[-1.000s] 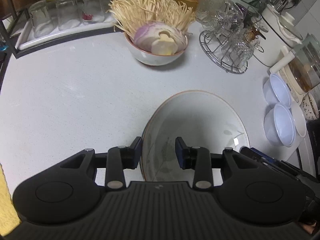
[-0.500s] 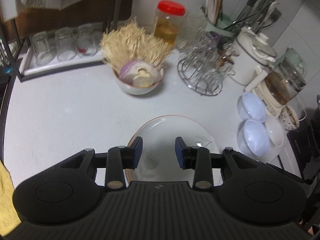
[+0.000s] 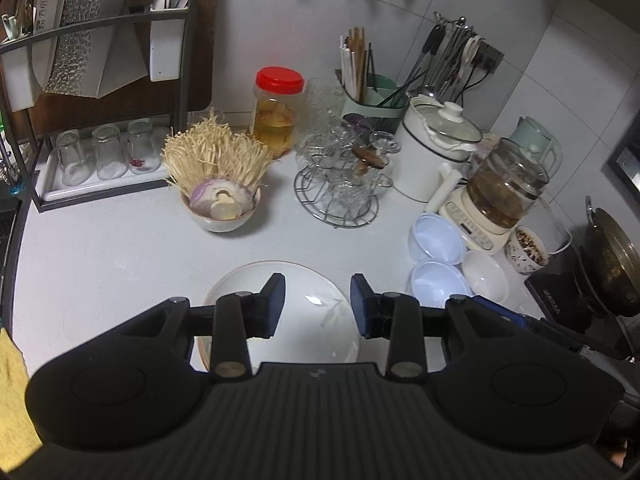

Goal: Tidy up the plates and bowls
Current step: 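Move both grippers to the light-blue plastic bowl rim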

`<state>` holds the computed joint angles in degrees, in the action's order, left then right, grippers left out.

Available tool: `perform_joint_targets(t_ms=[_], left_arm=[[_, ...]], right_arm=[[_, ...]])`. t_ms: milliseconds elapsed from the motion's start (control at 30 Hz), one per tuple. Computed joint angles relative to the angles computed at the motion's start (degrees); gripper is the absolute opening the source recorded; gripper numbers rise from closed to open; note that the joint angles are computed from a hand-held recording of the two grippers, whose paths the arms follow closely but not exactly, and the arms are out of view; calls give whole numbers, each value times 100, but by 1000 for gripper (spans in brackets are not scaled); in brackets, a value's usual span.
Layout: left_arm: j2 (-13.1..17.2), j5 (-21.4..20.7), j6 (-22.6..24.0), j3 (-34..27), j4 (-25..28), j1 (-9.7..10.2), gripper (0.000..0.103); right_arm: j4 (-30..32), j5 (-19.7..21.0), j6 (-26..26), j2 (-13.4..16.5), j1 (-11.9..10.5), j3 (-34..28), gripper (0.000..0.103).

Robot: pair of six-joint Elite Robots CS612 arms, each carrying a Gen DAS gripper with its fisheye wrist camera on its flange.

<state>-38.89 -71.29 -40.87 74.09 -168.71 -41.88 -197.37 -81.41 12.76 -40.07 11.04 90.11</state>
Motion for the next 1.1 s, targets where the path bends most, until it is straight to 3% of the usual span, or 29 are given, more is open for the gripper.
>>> perform_joint_targets(t_ms=[433,867,967,1100], left_arm=[[37,-47,-176,5,-137,-236,40],[704,-806,113,-1116,446,-144,56],[953,-989,216,-1554,682,-94,60],[1385,-1290,332,-2328,1141,-6,61]], right_arm=[[-588,12,-83,-268,-198,624,18],[-529,-413,383,-221,-381,707,21],[-412,-519,599,-159,-446,648,57],[-235,-443,822,-37,-561,493,58]])
